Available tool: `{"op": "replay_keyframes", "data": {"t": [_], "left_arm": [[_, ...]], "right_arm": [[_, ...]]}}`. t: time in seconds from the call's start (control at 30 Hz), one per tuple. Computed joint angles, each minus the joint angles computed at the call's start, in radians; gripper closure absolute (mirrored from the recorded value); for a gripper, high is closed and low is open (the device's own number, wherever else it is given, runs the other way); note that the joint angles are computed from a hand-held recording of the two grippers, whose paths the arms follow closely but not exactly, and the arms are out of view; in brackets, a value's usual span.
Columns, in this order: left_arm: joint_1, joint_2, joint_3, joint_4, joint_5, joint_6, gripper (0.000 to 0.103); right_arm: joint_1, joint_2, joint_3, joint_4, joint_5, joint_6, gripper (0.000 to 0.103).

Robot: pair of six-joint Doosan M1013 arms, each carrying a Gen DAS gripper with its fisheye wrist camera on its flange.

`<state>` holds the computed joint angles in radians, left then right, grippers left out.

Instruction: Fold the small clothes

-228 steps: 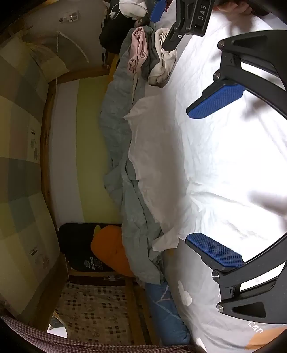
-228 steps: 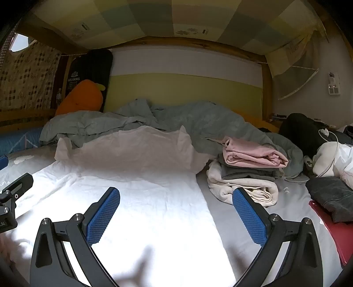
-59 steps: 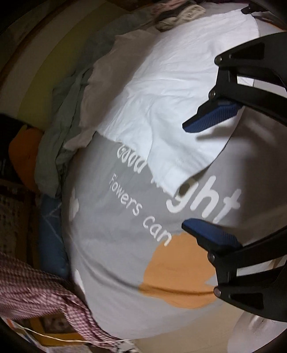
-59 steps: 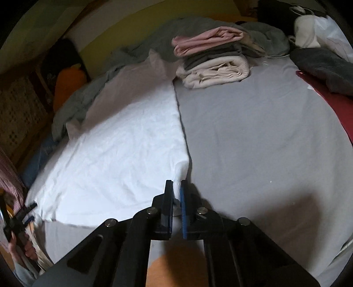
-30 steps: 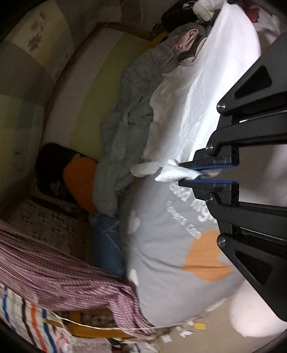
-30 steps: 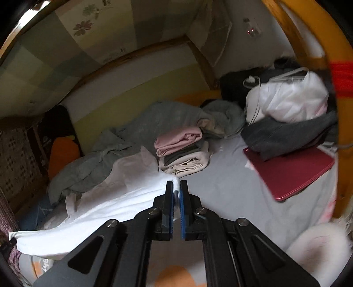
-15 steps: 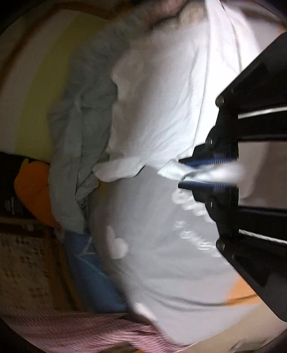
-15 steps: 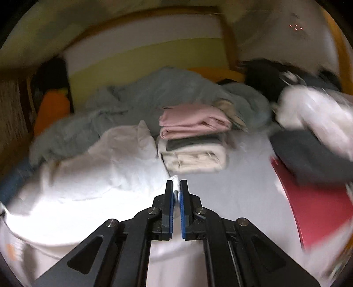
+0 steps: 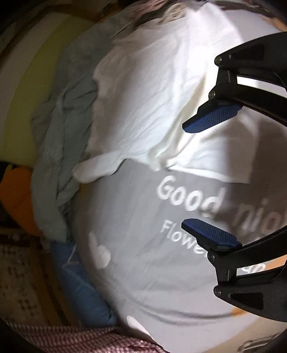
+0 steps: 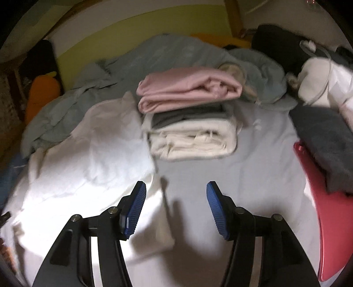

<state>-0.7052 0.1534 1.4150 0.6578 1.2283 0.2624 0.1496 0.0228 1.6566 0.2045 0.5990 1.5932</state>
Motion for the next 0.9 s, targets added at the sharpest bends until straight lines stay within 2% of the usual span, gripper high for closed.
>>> {"op": "replay_keyframes", "data": {"t": [0.1,0.23,0.27,0.3,0.33,0.37,0.4,0.43,0.47,0.53,0.57,0.67,0.77,0.83,0.9], "left_arm": [[-0.029,-0.008,0.010,0.013,0.033,0.039,0.023],[-0.037,-0.003,0.027,-0.061,0.061,0.094,0.026],[-0.033,0.005,0.028,-0.082,0.075,0.109,0.035],[-0.027,0.012,0.030,-0.103,0.078,0.123,0.041],[-0.025,0.012,0.037,-0.103,0.064,0.124,0.042],[-0.029,0.010,0.041,-0.086,0.055,0.124,0.053],[-0.030,0.004,0.042,-0.089,0.035,0.134,0.078],[-0.031,-0.006,0.051,-0.091,0.002,0.126,0.092],[-0.039,-0.015,0.057,-0.073,-0.008,0.098,0.094],[-0.067,-0.021,0.055,-0.009,0.021,0.058,0.095],[-0.082,-0.029,0.060,0.017,0.027,0.035,0.095],[-0.112,-0.049,0.069,0.017,0.061,-0.011,0.095],[-0.127,-0.059,0.082,-0.041,0.101,-0.006,0.095],[-0.129,-0.053,0.085,-0.087,0.129,0.020,0.094],[-0.137,-0.037,0.076,-0.077,0.179,0.043,0.088]], "right_arm": [[-0.028,-0.003,0.009,0.203,0.099,-0.208,0.044],[-0.011,-0.005,0.026,0.194,0.094,-0.251,0.044],[-0.011,0.004,0.020,0.212,0.106,-0.272,0.044],[-0.012,0.009,0.017,0.230,0.113,-0.285,0.044],[-0.010,0.015,0.015,0.239,0.114,-0.290,0.044],[-0.007,0.019,0.015,0.228,0.107,-0.284,0.046],[0.002,0.017,0.019,0.185,0.086,-0.258,0.071],[0.011,0.011,0.026,0.124,0.062,-0.217,0.088],[0.012,0.005,0.034,0.109,0.043,-0.204,0.099],[0.015,-0.022,0.058,0.082,0.003,-0.157,0.099],[0.029,-0.044,0.072,0.012,-0.017,-0.087,0.099],[0.053,-0.100,0.111,-0.118,-0.040,0.054,0.099],[0.064,-0.150,0.155,-0.174,-0.002,0.139,0.099],[0.073,-0.158,0.176,-0.222,0.030,0.179,0.099],[0.086,-0.151,0.186,-0.296,0.067,0.236,0.098]]}}
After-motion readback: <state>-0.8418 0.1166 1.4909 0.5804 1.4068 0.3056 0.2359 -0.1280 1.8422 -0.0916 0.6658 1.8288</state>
